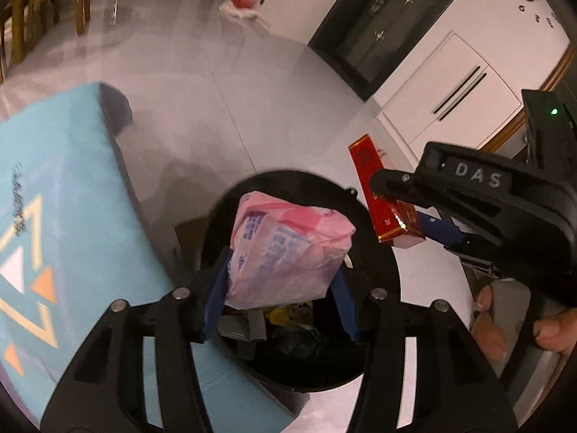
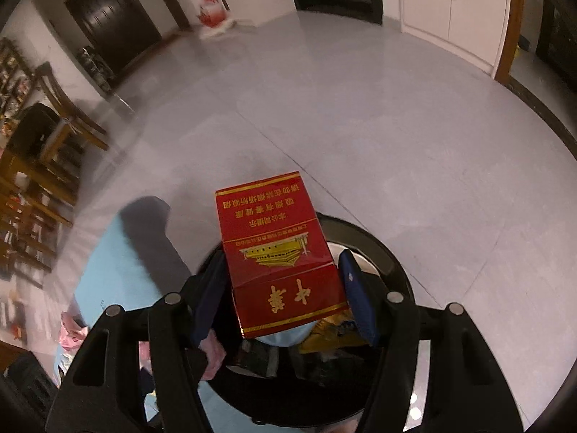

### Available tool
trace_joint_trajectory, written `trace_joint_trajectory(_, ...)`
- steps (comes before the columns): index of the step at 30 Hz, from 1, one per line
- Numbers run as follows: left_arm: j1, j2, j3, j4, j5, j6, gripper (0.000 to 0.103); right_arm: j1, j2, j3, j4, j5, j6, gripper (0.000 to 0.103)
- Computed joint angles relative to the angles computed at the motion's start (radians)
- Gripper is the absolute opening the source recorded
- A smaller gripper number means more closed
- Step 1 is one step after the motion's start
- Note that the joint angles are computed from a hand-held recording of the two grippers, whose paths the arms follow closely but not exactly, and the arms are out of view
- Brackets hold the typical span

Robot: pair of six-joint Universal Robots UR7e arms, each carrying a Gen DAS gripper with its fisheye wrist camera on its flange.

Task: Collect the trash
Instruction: 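Carry the pink bag and red box over the black bin, then open both tools to drop the pink bag and red box into the bin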

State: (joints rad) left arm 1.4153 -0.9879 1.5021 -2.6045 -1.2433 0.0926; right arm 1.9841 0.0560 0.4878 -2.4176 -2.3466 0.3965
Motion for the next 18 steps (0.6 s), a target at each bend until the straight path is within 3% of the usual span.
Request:
trace_joint_trajectory(4, 0.017, 0.014, -0.02, 0.056, -0.048, -0.018, 0.072, -0.006, 0.039, -0.091, 0.112, -0.015, 0.031, 0.064)
trace_joint_trajectory(8, 0.022, -0.009, -0.006, 0.03, -0.062, -0.024, 0.084, -0.001, 0.032, -0.065, 0.07, -0.011, 0.015, 0.081)
trace_joint_trajectory(10, 0.024, -0.03, 0.0, 0.022, -0.071, -0.021, 0.089, 0.008, 0.026, -0.047, 0.038, -0.029, 0.008, 0.083)
trace_joint_trajectory(14, 0.031, -0.1, 0.04, -0.037, -0.043, -0.016, 0.095, 0.023, 0.036, -0.062, -0.007, -0.018, -0.039, 0.085)
trace_joint_trajectory(18, 0.047, -0.19, 0.079, -0.105, 0.042, -0.028, 0.097, 0.044, 0.083, -0.143, -0.027, 0.001, -0.109, 0.085)
